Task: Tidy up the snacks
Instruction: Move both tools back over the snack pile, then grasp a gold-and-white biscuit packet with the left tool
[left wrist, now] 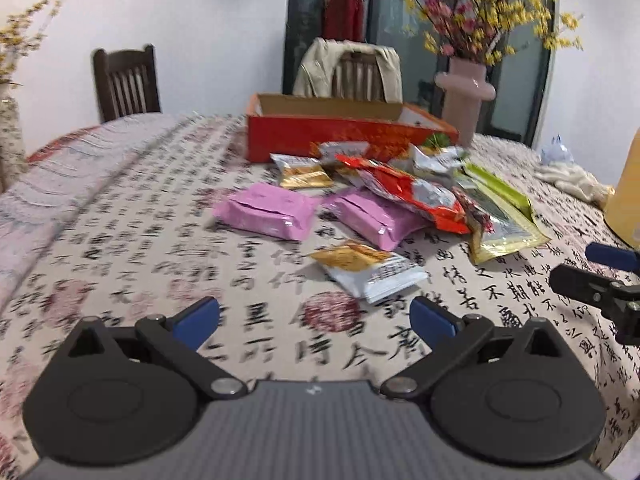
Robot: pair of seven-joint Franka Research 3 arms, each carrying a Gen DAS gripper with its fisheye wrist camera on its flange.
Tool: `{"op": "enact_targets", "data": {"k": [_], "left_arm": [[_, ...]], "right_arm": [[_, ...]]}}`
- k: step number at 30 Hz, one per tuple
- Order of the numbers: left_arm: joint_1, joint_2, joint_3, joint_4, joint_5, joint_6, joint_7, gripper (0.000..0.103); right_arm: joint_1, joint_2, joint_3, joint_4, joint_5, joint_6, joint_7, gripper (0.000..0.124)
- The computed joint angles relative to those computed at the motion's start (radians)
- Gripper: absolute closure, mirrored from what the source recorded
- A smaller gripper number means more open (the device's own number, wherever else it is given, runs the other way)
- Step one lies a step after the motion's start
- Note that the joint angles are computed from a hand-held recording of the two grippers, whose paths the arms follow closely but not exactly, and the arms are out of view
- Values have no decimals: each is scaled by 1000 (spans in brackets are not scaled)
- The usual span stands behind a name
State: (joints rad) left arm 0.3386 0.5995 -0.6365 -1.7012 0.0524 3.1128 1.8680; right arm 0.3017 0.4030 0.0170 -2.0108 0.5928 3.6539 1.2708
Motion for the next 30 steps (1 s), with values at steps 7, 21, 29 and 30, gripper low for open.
{"op": "enact_targets", "data": {"k": [7, 21, 29, 30], "left_arm": [[-171, 130, 101, 275, -23, -188, 14, 6], [-274, 233, 236, 540, -170, -410, 55, 21], [-338, 288, 263, 616, -172, -395, 99, 22], [-332, 289, 252, 615, -177, -395, 115, 23]], "right_arm": [[47, 27, -67, 81, 104, -64, -84, 21], [38, 169, -185, 398, 166, -339, -91, 23], [-27, 426, -234, 847, -29, -644, 114, 54], [-38, 468, -238, 918, -51, -687, 143, 60]]}}
